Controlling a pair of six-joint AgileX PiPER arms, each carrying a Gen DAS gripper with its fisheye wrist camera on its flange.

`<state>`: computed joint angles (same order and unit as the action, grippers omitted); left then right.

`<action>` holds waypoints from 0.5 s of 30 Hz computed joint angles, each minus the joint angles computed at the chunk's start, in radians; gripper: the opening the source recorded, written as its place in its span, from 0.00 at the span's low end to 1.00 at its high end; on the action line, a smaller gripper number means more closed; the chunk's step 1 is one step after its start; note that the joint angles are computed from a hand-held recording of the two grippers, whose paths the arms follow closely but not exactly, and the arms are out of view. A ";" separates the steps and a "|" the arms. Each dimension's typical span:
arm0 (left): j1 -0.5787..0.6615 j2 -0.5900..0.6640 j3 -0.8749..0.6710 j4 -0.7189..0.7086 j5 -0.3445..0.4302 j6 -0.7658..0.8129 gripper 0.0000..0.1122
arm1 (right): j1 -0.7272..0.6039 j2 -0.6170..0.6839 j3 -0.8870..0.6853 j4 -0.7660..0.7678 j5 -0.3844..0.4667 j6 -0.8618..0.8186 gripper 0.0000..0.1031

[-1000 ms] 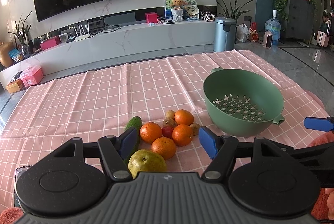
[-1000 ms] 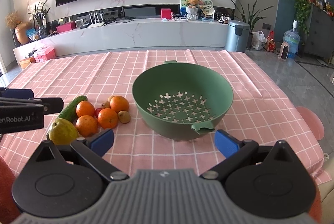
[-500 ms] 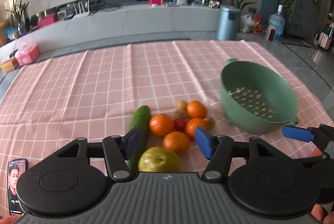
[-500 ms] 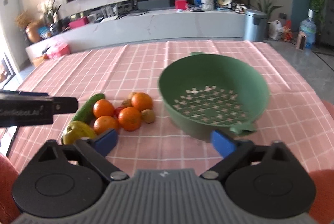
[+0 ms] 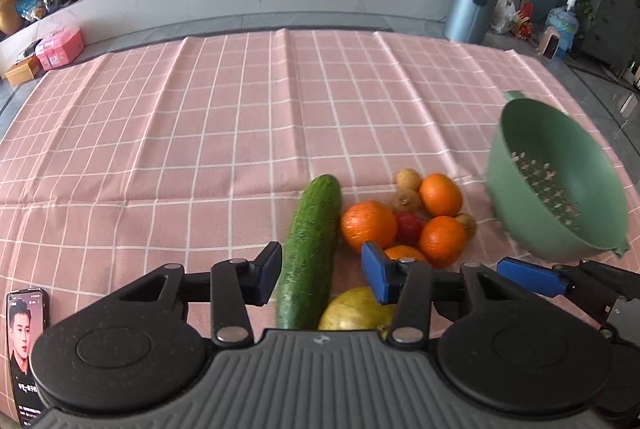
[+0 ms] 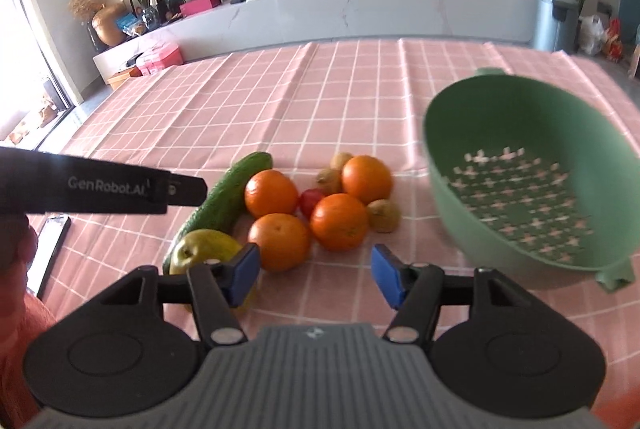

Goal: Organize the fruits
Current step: 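Grasp the cucumber with the left tool while the right tool grasps an orange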

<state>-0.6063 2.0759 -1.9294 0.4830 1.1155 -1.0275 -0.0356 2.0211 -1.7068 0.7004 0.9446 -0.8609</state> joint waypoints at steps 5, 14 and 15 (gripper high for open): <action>0.039 0.004 0.016 -0.047 -0.019 0.038 0.49 | 0.039 0.050 -0.075 -0.049 0.035 0.120 0.51; 0.091 -0.003 0.063 -0.128 -0.077 0.110 0.49 | 0.064 0.127 -0.201 -0.098 0.115 0.310 0.49; 0.096 -0.004 0.070 -0.134 -0.085 0.111 0.49 | 0.067 0.135 -0.213 -0.104 0.124 0.332 0.49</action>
